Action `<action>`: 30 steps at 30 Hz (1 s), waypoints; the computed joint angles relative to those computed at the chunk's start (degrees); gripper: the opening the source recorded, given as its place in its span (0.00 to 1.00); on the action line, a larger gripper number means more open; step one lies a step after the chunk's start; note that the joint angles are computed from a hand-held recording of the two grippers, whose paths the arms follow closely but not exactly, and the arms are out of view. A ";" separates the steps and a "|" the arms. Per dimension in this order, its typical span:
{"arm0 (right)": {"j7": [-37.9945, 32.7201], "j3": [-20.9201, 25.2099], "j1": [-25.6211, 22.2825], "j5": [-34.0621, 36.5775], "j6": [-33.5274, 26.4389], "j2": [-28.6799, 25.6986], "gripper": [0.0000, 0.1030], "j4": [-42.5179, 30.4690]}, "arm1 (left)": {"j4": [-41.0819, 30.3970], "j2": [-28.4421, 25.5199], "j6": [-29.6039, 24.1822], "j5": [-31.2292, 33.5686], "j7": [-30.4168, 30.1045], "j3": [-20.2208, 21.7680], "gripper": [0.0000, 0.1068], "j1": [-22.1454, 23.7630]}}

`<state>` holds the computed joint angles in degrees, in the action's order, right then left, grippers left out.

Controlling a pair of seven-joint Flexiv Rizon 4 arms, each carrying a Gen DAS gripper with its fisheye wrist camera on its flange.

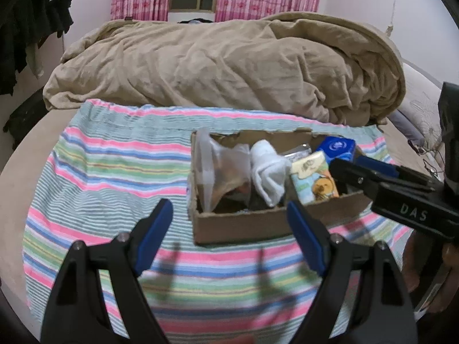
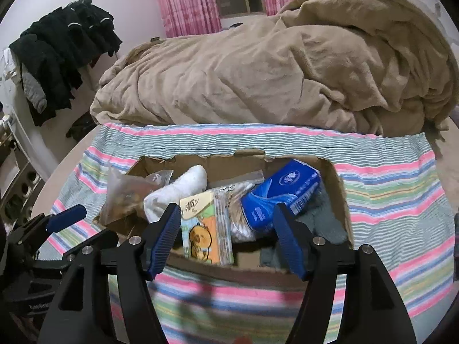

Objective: Organize objects

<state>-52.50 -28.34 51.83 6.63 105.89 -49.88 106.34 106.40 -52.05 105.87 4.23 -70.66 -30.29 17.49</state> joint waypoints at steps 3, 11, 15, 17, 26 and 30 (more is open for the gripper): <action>-0.56 -1.12 1.62 1.01 1.12 1.03 0.68 2.37 | 1.38 0.73 0.48 0.78 0.16 -0.21 0.78 0.34; -3.34 -5.41 8.17 5.65 3.09 3.26 0.74 9.32 | 6.14 3.72 3.22 3.39 -0.34 0.65 0.78 0.42; -4.84 -6.21 10.66 7.57 3.73 3.86 0.74 12.07 | 8.91 4.90 4.26 4.93 -1.52 0.30 0.78 1.36; -5.32 -6.16 11.57 8.35 3.98 4.28 0.74 13.42 | 10.21 5.09 4.76 6.06 -1.91 -0.27 0.78 2.16; -6.28 -8.77 17.94 12.23 4.84 3.86 0.74 18.46 | 13.70 5.23 9.24 9.11 -6.06 1.59 0.87 2.09; -6.44 -8.09 18.06 12.10 4.60 3.79 0.74 18.80 | 13.43 5.23 9.01 9.34 -7.49 2.79 0.87 1.41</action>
